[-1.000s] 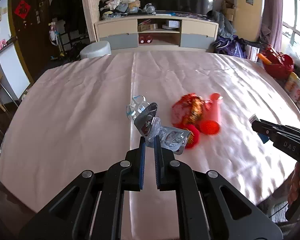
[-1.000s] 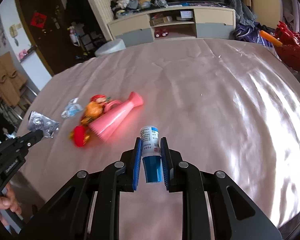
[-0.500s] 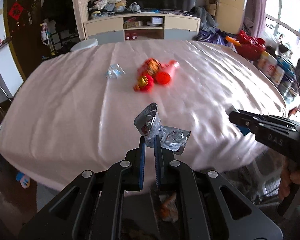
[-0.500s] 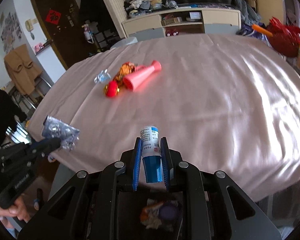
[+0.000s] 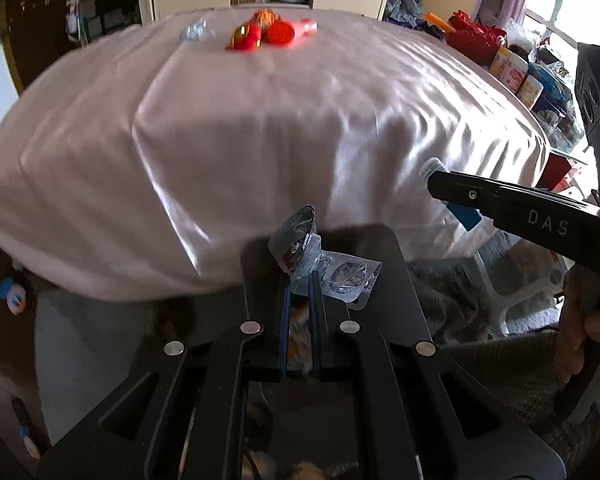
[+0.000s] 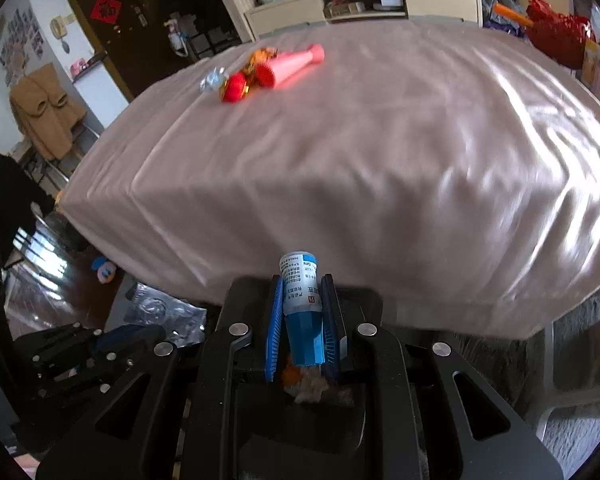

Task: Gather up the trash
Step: 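Carry the blister pack and bottle over the bin and open both grippers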

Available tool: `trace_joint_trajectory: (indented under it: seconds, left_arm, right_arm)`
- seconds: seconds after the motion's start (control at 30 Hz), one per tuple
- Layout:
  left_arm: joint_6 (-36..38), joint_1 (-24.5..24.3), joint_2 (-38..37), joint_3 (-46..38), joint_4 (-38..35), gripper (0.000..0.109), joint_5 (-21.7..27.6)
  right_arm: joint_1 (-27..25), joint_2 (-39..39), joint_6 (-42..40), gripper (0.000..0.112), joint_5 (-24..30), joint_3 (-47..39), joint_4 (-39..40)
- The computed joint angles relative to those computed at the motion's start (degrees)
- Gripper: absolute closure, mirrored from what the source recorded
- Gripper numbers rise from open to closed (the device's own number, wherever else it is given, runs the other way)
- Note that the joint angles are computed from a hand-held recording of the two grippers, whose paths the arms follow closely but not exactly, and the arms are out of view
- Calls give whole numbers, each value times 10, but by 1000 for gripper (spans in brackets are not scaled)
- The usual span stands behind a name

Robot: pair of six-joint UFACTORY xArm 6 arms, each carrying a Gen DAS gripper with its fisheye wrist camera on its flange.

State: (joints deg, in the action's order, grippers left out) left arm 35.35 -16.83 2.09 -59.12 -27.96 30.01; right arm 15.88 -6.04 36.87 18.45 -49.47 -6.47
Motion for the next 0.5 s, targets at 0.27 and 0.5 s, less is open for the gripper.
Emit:
trace_joint_trajectory:
  seconds: [0.27,0.5]
  left_arm:
    - [7,0,-2,30,5,101,13]
    - [41,2,3,29,-20,101,39]
  right_arm:
    - [29,11,5,92,29,14,16]
    - [34,19,4,92,54,8,23]
